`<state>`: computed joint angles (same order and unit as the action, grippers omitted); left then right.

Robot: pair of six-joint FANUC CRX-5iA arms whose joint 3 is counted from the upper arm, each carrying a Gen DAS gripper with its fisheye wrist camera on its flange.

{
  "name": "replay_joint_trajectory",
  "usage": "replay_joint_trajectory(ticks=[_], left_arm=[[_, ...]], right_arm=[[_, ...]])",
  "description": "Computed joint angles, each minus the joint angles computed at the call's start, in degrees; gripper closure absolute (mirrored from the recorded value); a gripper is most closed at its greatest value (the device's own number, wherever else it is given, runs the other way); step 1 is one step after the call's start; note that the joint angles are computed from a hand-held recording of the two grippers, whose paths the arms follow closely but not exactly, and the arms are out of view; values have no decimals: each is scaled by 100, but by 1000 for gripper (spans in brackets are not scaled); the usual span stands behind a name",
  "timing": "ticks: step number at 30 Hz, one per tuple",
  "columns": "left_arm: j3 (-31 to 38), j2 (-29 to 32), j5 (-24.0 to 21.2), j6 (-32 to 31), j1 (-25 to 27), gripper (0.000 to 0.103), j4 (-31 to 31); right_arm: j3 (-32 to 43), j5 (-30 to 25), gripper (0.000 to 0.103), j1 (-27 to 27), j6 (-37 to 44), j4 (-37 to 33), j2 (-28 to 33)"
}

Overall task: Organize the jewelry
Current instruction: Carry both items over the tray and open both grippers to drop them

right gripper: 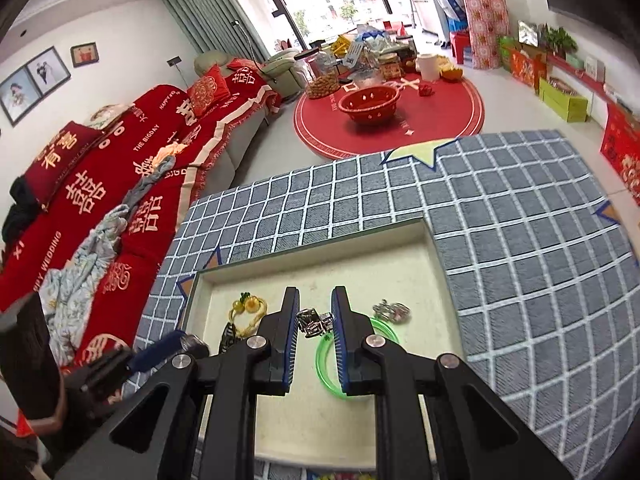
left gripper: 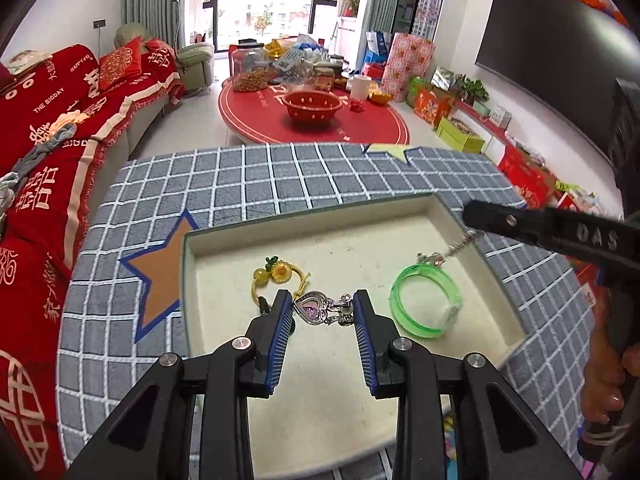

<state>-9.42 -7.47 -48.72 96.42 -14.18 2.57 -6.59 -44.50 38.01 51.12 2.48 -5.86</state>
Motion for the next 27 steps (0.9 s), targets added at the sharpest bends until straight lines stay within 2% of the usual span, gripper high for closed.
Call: replay_joint_trajectory(ticks=[7, 13, 19, 27], left_arm=[[167, 408, 8, 150, -159, 58, -355], [335, 578, -74, 414, -392, 58, -888], [566, 753, -302, 753, -697, 58, -1482], [726, 872, -532, 890, -866, 58, -1762]], right_arm=[[279, 210, 85, -235, 383, -437, 612], [298, 148, 85, -272, 365, -169, 906], [242, 109, 84, -275, 391, -7, 938], [308, -122, 80, -296, 394, -18, 982]])
